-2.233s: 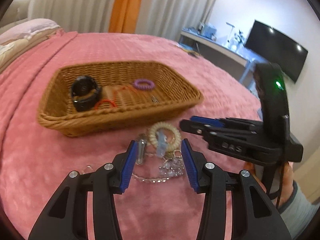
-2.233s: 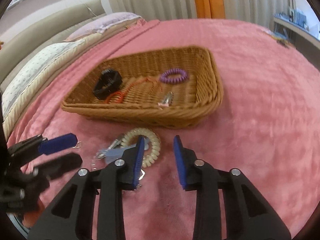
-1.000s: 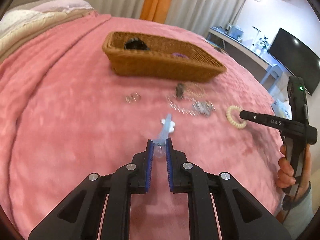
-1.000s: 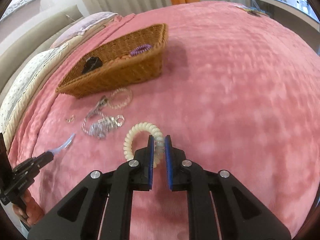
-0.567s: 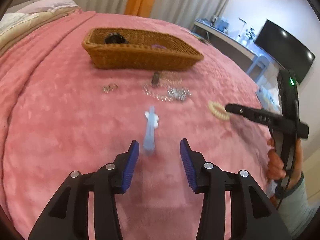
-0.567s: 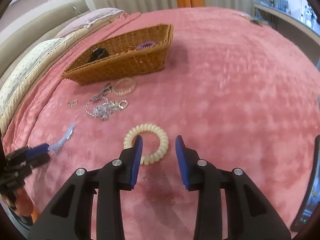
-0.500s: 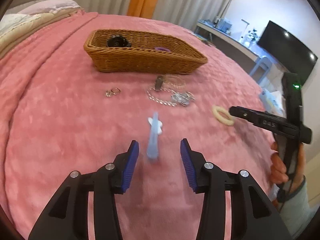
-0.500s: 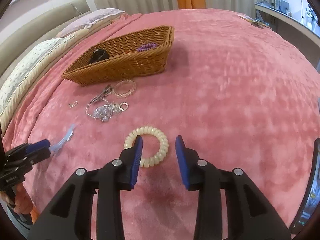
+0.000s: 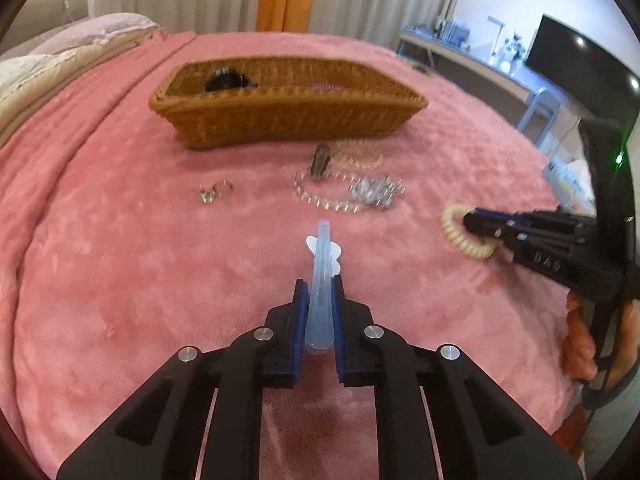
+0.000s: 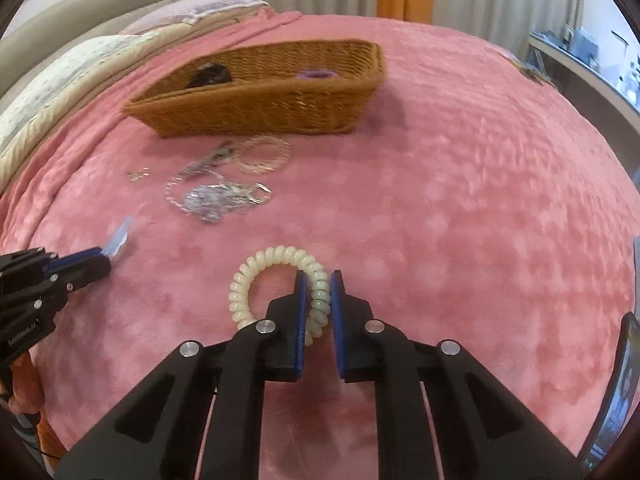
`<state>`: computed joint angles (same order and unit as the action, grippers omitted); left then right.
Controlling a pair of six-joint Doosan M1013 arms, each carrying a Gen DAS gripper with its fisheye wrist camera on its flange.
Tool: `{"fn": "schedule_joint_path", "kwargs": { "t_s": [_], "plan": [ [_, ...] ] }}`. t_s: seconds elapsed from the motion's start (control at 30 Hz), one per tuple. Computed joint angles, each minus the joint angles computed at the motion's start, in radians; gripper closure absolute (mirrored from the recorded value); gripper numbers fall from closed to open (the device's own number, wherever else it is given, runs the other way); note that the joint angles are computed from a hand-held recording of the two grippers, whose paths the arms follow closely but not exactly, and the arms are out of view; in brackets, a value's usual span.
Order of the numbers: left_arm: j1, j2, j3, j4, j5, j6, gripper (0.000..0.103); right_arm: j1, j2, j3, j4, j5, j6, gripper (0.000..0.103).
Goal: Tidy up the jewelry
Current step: 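Grasp the blue hair clip with the left tool while the right tool grasps the cream coil, then carry the blue clip and cream coil into the basket and release both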
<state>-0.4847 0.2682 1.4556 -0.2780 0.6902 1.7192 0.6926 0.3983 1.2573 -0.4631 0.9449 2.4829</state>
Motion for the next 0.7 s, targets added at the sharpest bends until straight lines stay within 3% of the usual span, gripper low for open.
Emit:
{"fn": "schedule_joint_path", "kwargs": {
  "t_s": [0.17,0.4,0.53,0.7],
  "plan": [
    [0.012,-0.024,0.005,-0.055,-0.053,0.046,0.093,0.010,-0.026,-0.002,-0.029,-0.066,0.016,0.093],
    [0.026,-0.019,-0.062,-0.121,-0.136,0.113,0.093,0.008,-0.020,-0.092,-0.143,-0.126,0.044,0.093],
    [0.030,0.028,-0.153,-0.093,-0.148,0.091,0.093,-0.005,0.031,-0.197,-0.207,-0.100,0.035,0.093],
    [0.039,0.101,-0.262,-0.076,-0.140,0.069,0.093,-0.046,0.110,-0.324,-0.152,-0.086,-0.031,0.093]
  ]
}}
